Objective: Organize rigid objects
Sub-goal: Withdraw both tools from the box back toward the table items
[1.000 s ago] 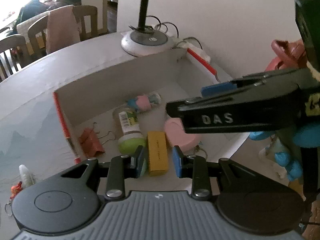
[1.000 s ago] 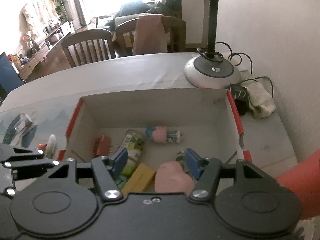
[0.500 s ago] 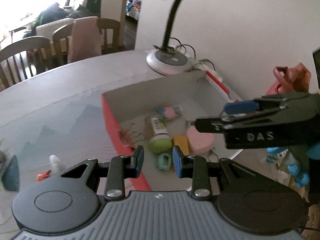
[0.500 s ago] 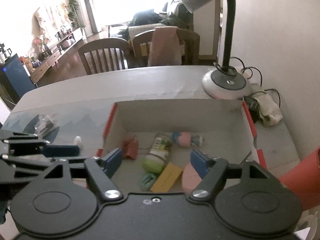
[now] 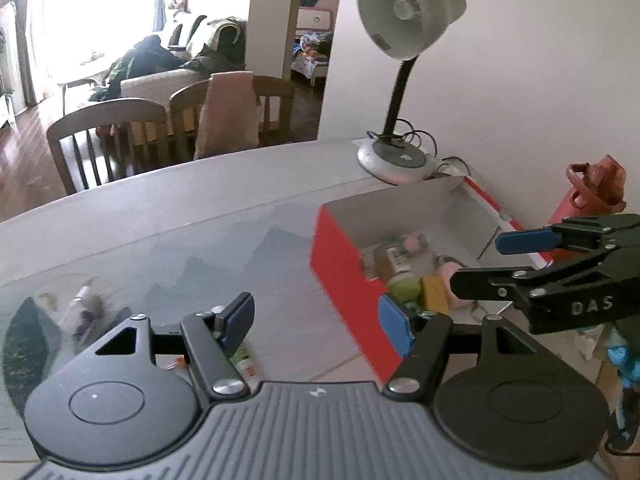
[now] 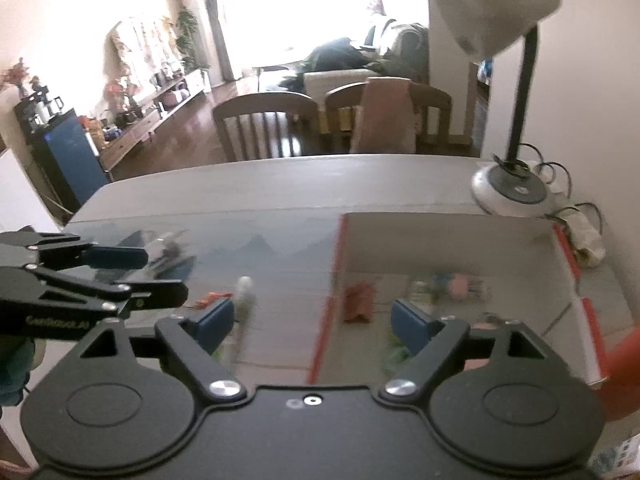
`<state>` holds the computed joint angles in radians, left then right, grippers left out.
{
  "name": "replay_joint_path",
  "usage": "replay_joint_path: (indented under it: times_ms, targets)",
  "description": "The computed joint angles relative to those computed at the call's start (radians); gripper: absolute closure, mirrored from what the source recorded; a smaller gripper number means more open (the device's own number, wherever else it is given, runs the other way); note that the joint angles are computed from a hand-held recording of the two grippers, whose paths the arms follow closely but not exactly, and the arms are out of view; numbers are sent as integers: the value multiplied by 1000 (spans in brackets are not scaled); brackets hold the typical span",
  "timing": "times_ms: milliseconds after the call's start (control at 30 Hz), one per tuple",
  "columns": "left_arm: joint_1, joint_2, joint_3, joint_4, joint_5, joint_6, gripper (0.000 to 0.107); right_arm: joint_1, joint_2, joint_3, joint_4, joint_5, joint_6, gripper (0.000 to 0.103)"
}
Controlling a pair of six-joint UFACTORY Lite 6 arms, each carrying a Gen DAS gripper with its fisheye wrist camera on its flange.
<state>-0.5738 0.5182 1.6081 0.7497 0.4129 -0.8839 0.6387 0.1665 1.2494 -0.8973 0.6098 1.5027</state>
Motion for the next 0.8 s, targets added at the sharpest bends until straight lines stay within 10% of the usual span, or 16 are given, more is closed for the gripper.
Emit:
replay_joint_path:
  times_ms: [467, 800]
  targets:
    - [258, -313, -371, -205, -167, 303, 26, 148, 364, 374, 1, 59, 49, 9]
    - [461, -337, -453, -782, -225, 973, 22, 170, 610, 666, 66, 124, -1, 8]
